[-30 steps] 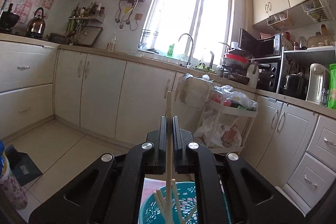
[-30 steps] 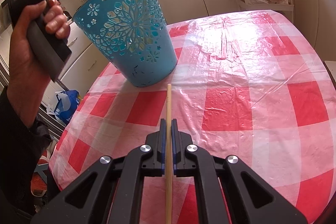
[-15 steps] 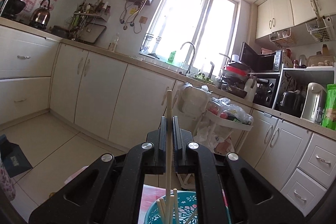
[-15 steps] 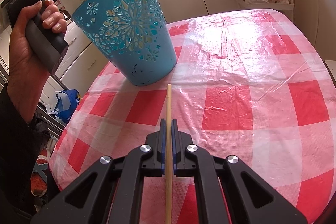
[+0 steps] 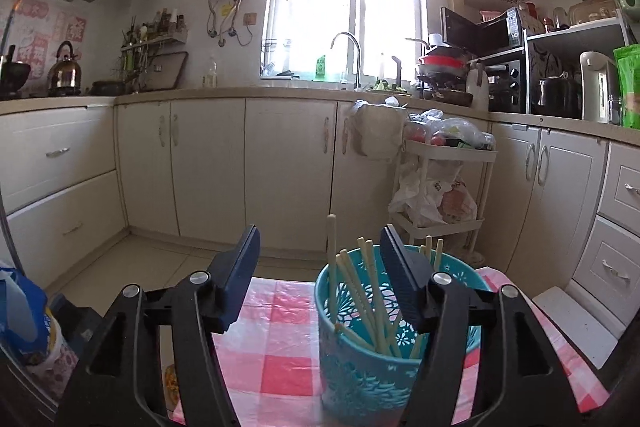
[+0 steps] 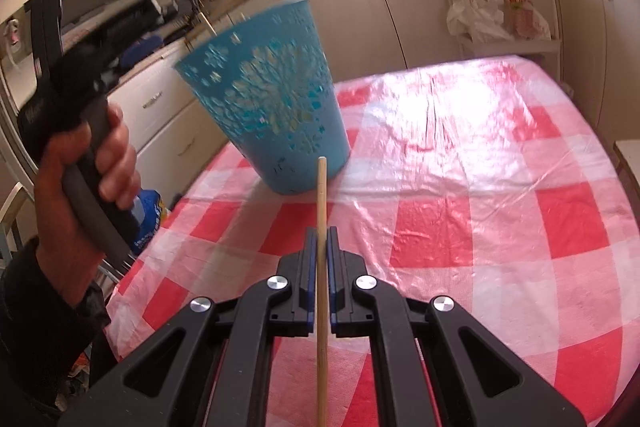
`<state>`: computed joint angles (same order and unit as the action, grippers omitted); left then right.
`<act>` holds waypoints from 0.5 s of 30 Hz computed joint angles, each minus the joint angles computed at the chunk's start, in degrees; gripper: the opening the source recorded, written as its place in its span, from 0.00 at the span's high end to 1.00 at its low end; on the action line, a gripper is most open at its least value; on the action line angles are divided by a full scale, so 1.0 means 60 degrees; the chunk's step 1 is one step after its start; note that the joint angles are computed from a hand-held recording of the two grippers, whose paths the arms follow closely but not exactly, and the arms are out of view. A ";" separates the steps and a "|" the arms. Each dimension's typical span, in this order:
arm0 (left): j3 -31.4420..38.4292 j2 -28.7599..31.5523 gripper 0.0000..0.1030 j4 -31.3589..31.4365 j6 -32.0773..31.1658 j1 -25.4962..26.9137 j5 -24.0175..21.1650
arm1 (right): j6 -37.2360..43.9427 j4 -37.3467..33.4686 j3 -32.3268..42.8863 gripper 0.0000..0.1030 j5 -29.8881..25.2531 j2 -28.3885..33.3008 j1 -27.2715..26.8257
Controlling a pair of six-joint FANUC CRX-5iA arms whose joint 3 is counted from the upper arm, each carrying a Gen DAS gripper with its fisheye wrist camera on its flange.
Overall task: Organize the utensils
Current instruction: 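Open the left gripper to drop its stick into the teal basket, then lower the stick into the basket and open the right gripper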
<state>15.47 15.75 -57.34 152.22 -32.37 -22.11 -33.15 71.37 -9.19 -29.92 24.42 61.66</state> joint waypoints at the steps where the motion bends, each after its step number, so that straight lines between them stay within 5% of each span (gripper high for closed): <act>1: -0.0192 -0.0181 0.41 -0.0627 0.0608 -0.0183 -0.0217 | -0.0501 0.0551 -0.0131 0.94 -0.0108 -0.0054 -0.0019; 6: -0.1044 -0.0826 0.30 -0.2712 0.3273 -0.0871 -0.1489 | -0.3232 0.3917 -0.0543 0.94 -0.0896 -0.0299 -0.0236; 15: -0.1943 -0.0934 0.30 -0.0998 0.3413 -0.0148 -0.1322 | -0.4503 0.8078 0.0938 0.94 -0.3698 0.0331 -0.0697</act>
<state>3.82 10.15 -63.32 172.70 -33.26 -30.04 -60.17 119.84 -3.56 -52.11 26.40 57.47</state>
